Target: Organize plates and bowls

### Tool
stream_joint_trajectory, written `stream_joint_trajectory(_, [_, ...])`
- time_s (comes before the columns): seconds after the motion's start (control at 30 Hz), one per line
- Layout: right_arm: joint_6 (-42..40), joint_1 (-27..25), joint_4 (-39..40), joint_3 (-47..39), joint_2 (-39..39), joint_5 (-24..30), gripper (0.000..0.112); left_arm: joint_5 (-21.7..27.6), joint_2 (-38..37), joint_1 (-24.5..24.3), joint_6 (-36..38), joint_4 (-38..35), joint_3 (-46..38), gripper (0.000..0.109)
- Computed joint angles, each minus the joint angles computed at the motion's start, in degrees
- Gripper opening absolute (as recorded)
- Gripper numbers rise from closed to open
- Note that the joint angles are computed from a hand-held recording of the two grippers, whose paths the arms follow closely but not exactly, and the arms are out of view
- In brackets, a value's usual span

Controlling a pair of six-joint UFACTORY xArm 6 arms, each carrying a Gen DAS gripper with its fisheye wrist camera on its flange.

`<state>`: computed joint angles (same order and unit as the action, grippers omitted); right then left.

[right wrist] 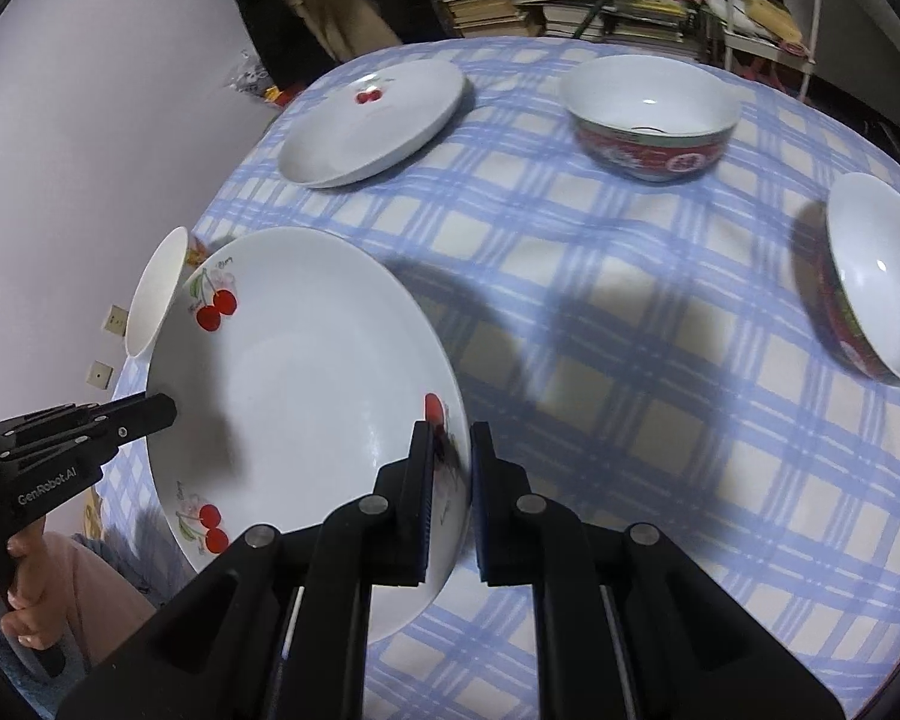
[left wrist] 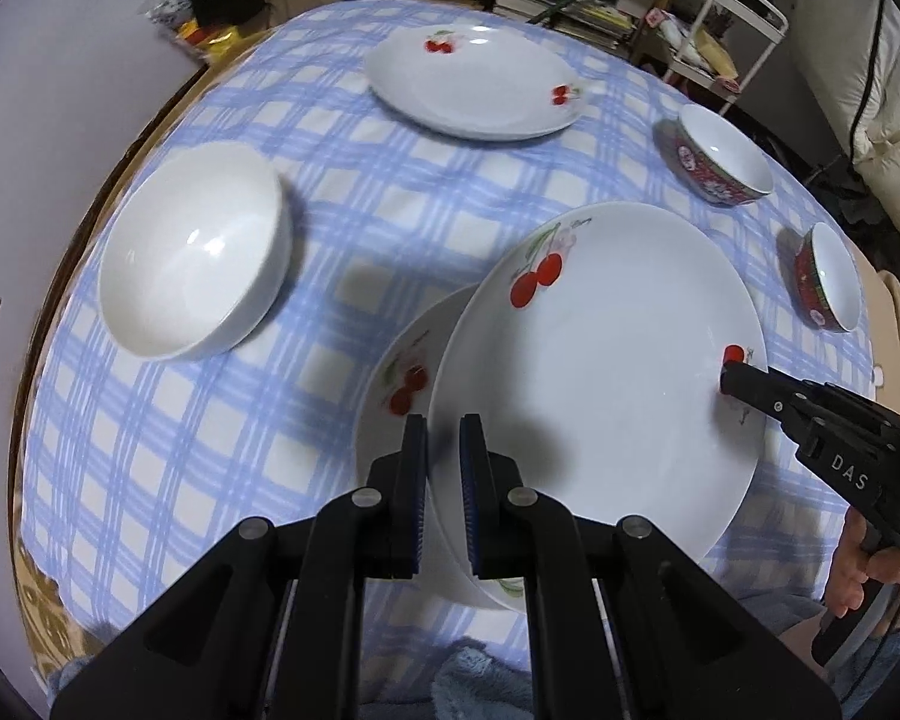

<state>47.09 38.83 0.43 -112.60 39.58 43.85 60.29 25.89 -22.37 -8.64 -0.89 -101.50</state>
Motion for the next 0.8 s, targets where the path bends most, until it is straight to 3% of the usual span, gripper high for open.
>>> stream_joint_trajectory(0.2, [0.13, 1.68, -4.06, -9.72, 5.93, 5.58, 0.013, -0.24, -1.2, 0.64, -1.87, 1.92, 3.42, 0.01])
stream_joint_trajectory(0.37, [1.63, 2.33, -5.72, -13.31, 9.03, 6.91, 0.014, -0.27, -0.59, 1.08, -2.74, 1.63, 4.1, 0.01])
stream_joint_trajectory(0.67, [2.57, 2.53, -8.48, -13.1, 9.71, 5.67, 0.014, 0.72, 0.76, 1.0, -3.06, 2.35, 3.97, 0.011])
stream_joint_trajectory(0.8, [1.84, 2.85, -9.42, -16.71, 11.78, 8.42, 0.013, 0.48, 1.42, 1.13, -3.57, 1.7, 3.54, 0.011])
